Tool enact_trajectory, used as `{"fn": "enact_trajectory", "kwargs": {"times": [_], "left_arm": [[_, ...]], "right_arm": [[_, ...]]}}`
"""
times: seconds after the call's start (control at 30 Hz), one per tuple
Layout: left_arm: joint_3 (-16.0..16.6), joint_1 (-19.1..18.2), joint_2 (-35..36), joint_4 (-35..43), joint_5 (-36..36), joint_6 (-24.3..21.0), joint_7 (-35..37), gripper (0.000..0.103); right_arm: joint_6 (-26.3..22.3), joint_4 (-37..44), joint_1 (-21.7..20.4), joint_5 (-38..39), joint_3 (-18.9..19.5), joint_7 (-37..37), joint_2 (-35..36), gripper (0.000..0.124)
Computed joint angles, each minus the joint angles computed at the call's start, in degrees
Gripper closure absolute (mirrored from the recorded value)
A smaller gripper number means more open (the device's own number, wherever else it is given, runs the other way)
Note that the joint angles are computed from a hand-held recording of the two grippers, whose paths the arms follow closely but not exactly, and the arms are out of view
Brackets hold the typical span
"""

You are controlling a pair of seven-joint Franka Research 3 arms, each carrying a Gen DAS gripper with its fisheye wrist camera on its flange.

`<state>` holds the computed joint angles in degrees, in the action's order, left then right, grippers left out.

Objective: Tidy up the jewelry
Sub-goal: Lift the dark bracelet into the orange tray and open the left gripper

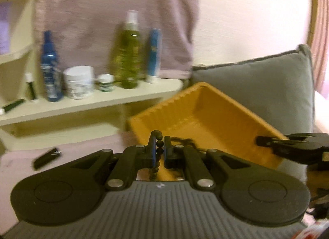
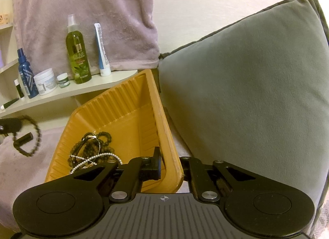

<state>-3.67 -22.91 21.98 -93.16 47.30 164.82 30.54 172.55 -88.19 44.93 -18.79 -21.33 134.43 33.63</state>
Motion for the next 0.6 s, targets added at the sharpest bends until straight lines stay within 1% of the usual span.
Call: {"fn": "enact_trajectory", "kwargs": {"times": [0.07, 0.17, 0.37, 0.43, 0.47, 0.5, 0.6], "left_arm": [[-1.6, 0.5, 1.8, 1.9, -2.2, 0.5, 2.5, 0.097], [-2.6, 0.2, 4.1, 4.3, -5.1, 0.6, 6.0, 0.097], [-3.1, -1.3, 8.5, 9.4, -9.8, -0.6, 12.4, 0.097], [-3.1, -1.6, 9.6, 10.5, -11.1, -0.6, 14.4, 0.093], [-2.9, -1.8, 9.8, 10.6, -11.6, -0.6, 14.9, 0.081], [-2.3, -2.2, 9.7, 10.5, -11.8, -0.4, 14.6, 0.076], [0.9, -4.0, 8.3, 8.6, -10.1, 0.4, 11.1, 0.077]], "right_arm": [[0.1, 0.0, -0.1, 0.2, 0.2, -0.1, 0.0, 0.117], [0.2, -0.1, -0.3, 0.6, 0.3, -0.3, 0.0, 0.117], [0.5, -0.2, -0.6, 1.6, 0.6, -0.7, 0.0, 0.117], [0.5, -0.1, -0.9, 2.1, 1.0, -1.0, 0.1, 0.117], [0.5, 0.0, -1.0, 2.3, 1.1, -1.2, 0.1, 0.117], [0.5, 0.0, -1.1, 2.5, 1.2, -1.3, 0.2, 0.117], [0.8, 0.0, -1.3, 3.2, 1.4, -1.7, 0.2, 0.117]]}}
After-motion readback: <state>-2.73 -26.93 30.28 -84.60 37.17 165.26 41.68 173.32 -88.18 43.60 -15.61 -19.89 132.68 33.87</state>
